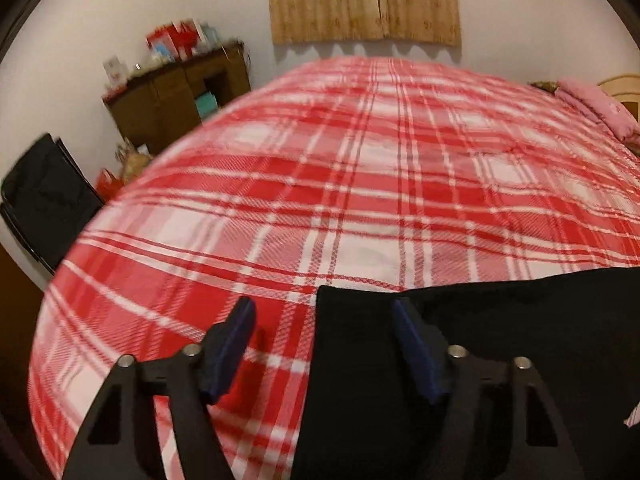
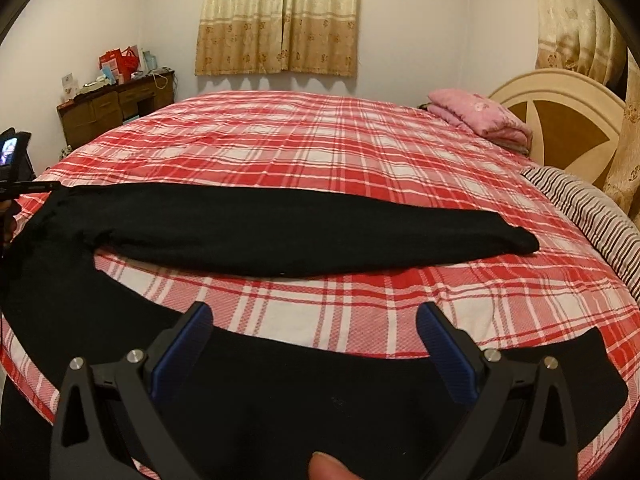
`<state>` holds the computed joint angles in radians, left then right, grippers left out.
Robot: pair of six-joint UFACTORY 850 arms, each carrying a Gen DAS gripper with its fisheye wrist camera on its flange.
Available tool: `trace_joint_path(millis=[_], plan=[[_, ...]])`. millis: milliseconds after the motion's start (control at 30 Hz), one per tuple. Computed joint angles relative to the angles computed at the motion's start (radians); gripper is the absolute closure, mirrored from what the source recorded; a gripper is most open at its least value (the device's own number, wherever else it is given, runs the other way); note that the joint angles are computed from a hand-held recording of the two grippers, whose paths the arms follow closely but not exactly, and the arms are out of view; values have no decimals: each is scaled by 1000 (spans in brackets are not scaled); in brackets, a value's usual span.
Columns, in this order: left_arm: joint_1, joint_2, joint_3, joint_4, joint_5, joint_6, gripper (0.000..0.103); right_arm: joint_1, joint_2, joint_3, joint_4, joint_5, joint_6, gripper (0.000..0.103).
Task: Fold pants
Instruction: 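Grasp the black pants waistband with the left gripper while the right gripper grasps it too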
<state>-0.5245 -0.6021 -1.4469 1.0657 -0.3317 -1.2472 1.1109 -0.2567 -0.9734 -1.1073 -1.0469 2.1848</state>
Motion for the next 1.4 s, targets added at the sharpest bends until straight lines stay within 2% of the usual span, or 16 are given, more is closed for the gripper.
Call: trace_joint_path(millis=[33, 67, 100, 167, 267, 367, 500, 567, 667, 800, 900, 1100, 1267, 1333, 1367, 1400], plan=[[5, -8, -10, -59, 3, 55, 41, -2, 6, 5, 1, -1, 2, 0], [12, -13, -12, -101, 22, 85, 56, -2, 16, 15, 2, -5, 5, 0], [24, -13, -5, -167, 72, 141, 66, -3, 29, 27, 3, -5, 8, 2], [28, -3, 13, -174, 111, 147, 73, -22, 55, 51, -2, 17, 18, 8], [19, 2, 26, -19, 109, 1, 74, -61, 146, 135, 16, 74, 56, 21], [22, 5, 35, 37, 124, -59, 74, -94, 241, 211, 58, 98, 86, 23], [33, 9, 40, 33, 156, -77, 76, -143, 358, 289, 126, 28, 52, 23], [39, 9, 40, -41, 165, -15, 76, -194, 397, 311, 154, 31, 6, 26], [36, 5, 37, -3, 161, -51, 77, -304, 443, 335, 191, 54, -79, 33], [26, 4, 43, 124, 138, -166, 77, -450, 452, 345, 178, 136, -168, 35], [22, 1, 44, 167, 124, -203, 77, -554, 439, 356, 184, 237, -223, 35], [20, -1, 45, 198, 124, -235, 76, -673, 377, 362, 165, 337, -273, 35], [23, -4, 39, 132, 123, -170, 76, -753, 339, 360, 158, 427, -335, 35], [20, -8, 32, 118, 110, -150, 76, -794, 330, 364, 187, 504, -397, 34], [16, -13, 25, 101, 97, -127, 76, -802, 320, 360, 200, 516, -430, 35], [13, -15, 22, 93, 87, -115, 76, -799, 321, 360, 189, 514, -435, 43]])
